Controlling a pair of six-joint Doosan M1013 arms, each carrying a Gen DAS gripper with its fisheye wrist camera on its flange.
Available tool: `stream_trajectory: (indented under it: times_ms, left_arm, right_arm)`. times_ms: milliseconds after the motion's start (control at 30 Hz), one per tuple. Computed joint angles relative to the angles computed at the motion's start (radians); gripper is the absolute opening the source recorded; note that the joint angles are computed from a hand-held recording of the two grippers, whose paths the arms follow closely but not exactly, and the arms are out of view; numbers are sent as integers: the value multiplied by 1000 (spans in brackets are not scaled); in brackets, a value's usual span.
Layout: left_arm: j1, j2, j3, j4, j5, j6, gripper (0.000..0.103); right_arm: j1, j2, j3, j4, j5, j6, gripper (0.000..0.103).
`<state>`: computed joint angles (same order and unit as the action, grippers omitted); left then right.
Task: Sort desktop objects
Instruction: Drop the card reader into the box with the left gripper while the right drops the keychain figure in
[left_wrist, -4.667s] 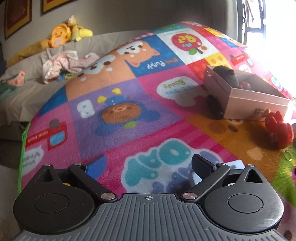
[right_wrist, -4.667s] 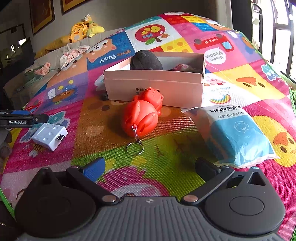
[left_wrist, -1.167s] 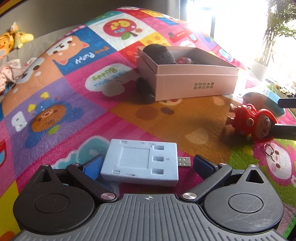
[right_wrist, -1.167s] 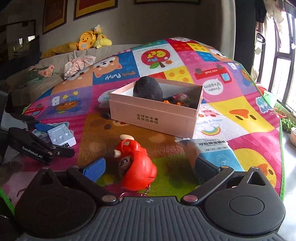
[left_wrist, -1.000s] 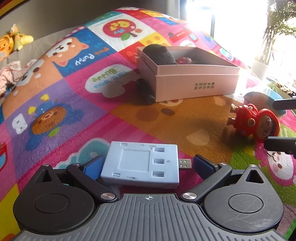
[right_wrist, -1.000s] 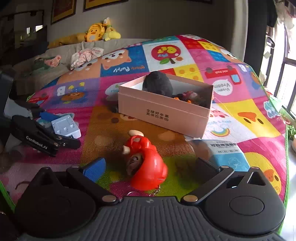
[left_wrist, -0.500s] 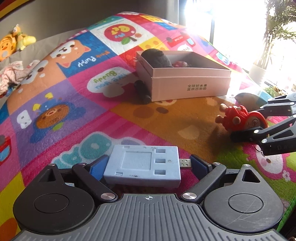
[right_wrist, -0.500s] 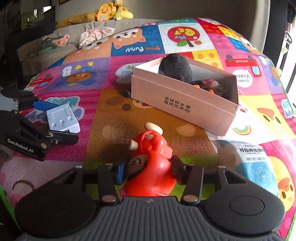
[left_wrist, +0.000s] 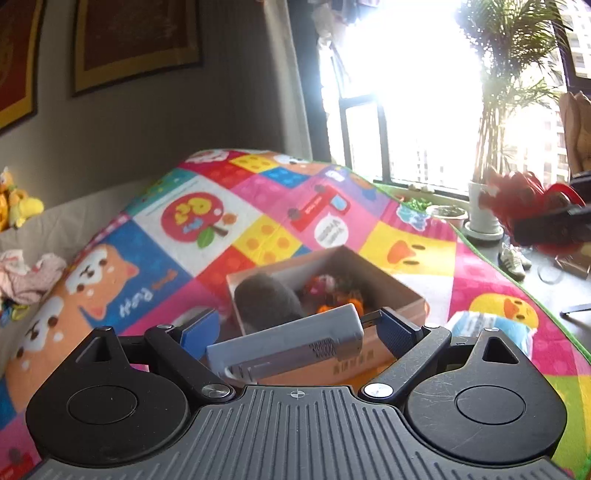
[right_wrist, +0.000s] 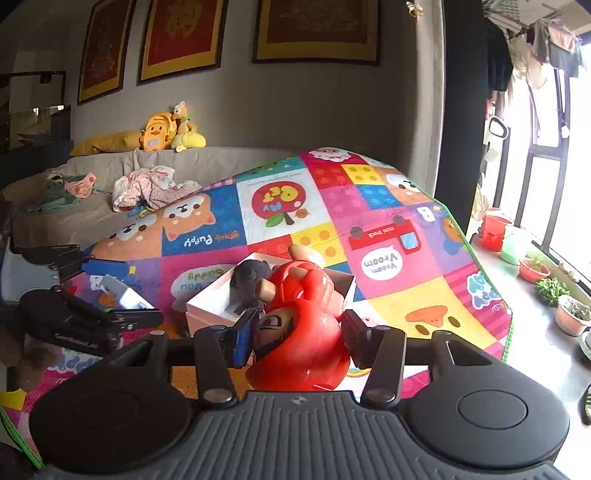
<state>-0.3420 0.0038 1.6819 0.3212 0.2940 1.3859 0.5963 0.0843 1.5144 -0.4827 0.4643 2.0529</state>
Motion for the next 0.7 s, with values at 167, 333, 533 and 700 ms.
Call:
stream_trajectory:
  times_ms: [167,333,533,700]
  left_arm:
    - [-17,129,-127,75,-22,-81,96]
    - [12,135,-119,-148,11,65,100]
    - [25,50,11,11,67,-118,101]
    - [33,0,92,127,94,-243,101]
  right_arm:
    - [-23,22,-7,73,20,-47,49]
    - [-44,41,-10,124,34,-60,49]
    - [-77,90,-64,286,42,-138,49]
    - [-104,207,-247,484,134,-213,49]
